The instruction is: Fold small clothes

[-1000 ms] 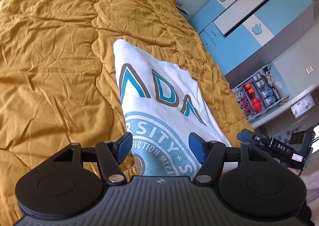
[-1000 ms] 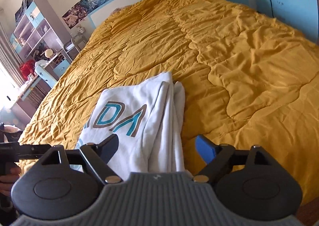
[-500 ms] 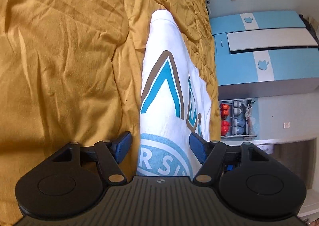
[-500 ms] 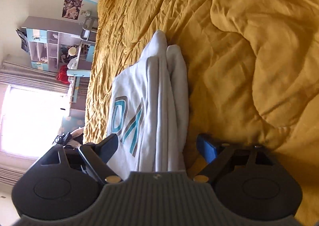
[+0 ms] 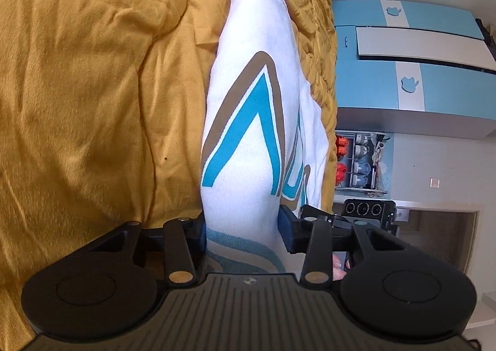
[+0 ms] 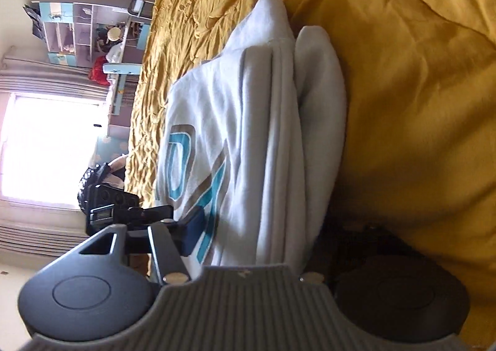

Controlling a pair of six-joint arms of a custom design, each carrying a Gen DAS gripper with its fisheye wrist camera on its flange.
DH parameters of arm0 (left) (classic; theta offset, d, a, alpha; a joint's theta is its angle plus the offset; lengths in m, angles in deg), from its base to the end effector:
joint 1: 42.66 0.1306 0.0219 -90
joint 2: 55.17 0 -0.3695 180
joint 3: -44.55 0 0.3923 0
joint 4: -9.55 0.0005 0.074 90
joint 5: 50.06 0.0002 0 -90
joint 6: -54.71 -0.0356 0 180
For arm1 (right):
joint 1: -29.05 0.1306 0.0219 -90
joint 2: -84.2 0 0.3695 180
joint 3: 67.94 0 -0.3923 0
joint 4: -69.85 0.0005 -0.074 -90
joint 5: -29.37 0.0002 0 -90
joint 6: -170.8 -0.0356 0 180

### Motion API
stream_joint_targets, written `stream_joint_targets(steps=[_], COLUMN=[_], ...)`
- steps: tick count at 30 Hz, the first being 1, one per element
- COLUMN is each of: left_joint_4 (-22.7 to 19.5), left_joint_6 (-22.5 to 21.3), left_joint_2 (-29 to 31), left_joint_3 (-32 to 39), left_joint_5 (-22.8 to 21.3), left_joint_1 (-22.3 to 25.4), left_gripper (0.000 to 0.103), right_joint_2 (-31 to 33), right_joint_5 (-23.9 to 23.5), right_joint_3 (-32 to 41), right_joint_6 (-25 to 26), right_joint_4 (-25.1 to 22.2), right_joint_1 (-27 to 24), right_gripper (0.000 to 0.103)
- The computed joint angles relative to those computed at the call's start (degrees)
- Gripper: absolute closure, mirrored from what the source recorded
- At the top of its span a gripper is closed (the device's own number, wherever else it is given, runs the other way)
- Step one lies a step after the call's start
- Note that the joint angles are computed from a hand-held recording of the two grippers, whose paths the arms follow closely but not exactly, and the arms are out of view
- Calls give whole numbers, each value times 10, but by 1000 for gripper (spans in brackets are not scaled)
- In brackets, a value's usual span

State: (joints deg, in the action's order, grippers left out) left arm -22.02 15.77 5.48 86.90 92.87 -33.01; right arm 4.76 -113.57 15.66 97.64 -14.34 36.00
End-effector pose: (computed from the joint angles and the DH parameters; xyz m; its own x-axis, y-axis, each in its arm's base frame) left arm 0.2756 0.0175 0.2564 -0.7895 -0.6098 0.0694 -0.3311 0.3280 -0.8847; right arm 0.4395 0.0817 0.2858 -0.9554 -0.2923 -0.0417 -0.2053 0.5560 0.8054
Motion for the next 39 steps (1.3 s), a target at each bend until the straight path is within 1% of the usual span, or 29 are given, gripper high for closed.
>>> stream_joint_targets(steps=[1,2,4,6,9,13,16,19,21,24,26,29,33,37,39], left_joint_4=[-19,-30,-50,-77,-101,-123,-141,-142,-146,-141,-131,-111,-63,-8,14], left_joint_6=[-13,-22,-37,-65,-85,-98,-109,-111,-115,-121,-117,-105,-88,-76,-68], left_joint_2=[-8,-17,-37,-54,-61,-61,-63,-58,-57,-40,-25,8,59,118,148], left_joint_3=[6,11,21,38,66,91,101,113,123,147,165,191,222,249,259], left_joint_5=[-19,-40,-93,-153,-214,-266,-281,-296,-307,-335,-349,-349,-347,-348,-346], left_joint_1=[-8,-17,-43,-76,-114,-146,-151,-161,-166,-189,-204,-215,-235,-258,-267], left_gripper=[65,66,68,69,71,72,72,73,73,73,73,73,73,73,73], right_joint_2=[-10,-20,-43,-64,-81,-94,-104,-111,-107,-102,-99,-74,-30,16,44], right_joint_5=[11,18,38,64,98,134,165,183,191,206,215,228,252,274,279], right_joint_3=[-5,-10,-17,-21,-19,-14,-6,5,19,49,70,122,206,274,304], right_joint_6=[-15,-24,-34,-45,-52,-67,-67,-68,-62,-44,-22,0,52,111,127], right_joint_4=[15,27,53,74,89,99,105,104,98,85,75,48,0,-17,-23], right_joint_1=[4,8,16,27,38,49,61,73,71,66,54,41,15,-14,-25], right_gripper=[62,65,75,79,81,81,82,83,83,83,83,83,83,83,82])
